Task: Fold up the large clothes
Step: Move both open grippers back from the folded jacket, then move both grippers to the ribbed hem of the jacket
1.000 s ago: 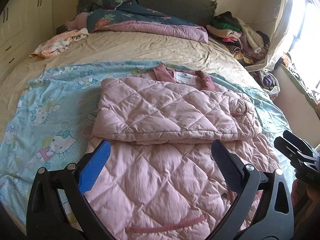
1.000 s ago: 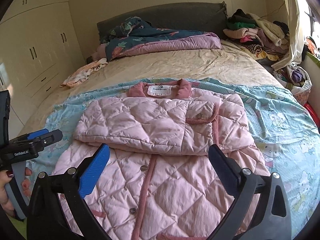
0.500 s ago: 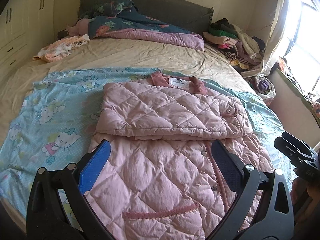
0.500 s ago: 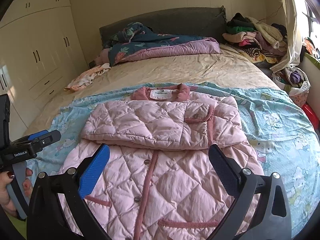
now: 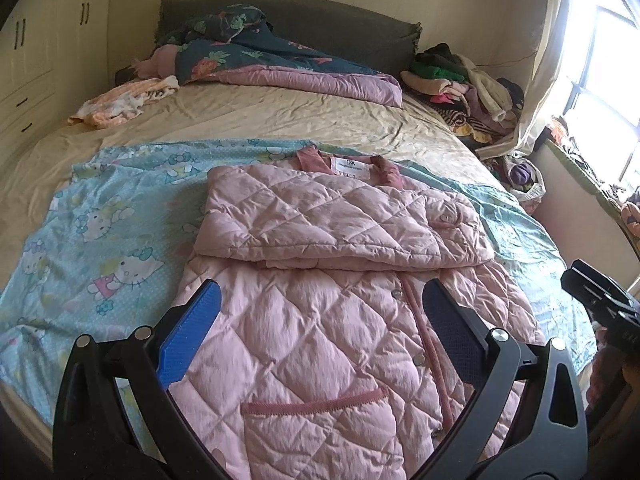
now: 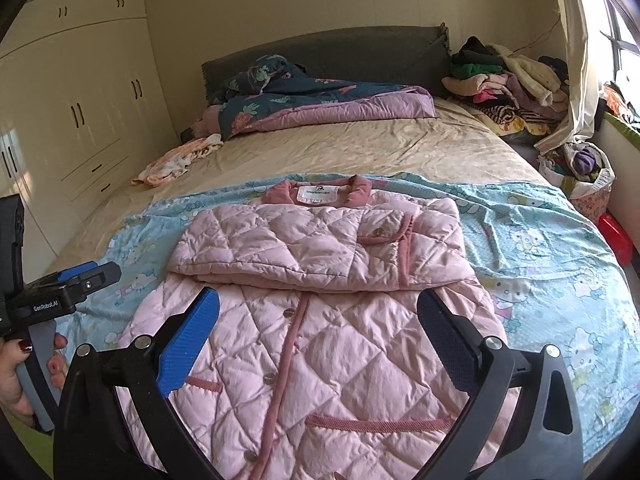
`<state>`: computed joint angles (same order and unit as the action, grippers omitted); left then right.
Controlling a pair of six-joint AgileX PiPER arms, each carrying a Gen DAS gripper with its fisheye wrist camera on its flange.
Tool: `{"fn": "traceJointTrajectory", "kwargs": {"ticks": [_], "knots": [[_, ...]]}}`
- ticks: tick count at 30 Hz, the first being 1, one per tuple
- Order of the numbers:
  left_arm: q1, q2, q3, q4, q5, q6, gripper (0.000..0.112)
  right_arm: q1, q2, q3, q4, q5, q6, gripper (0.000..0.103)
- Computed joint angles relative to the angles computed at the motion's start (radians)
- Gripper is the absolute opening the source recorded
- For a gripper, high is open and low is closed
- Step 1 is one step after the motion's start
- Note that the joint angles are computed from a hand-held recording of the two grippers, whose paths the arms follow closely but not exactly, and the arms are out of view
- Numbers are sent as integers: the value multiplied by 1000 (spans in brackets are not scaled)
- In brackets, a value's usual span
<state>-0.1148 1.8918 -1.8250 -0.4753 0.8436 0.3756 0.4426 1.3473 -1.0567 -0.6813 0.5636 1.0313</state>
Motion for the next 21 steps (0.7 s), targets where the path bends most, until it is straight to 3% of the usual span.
{"fn": "traceJointTrajectory", "kwargs": {"ticks": [21], "knots": [[63,-174,383,-40,-150,115,95,21,-214,248,-86,41,113,99]]}}
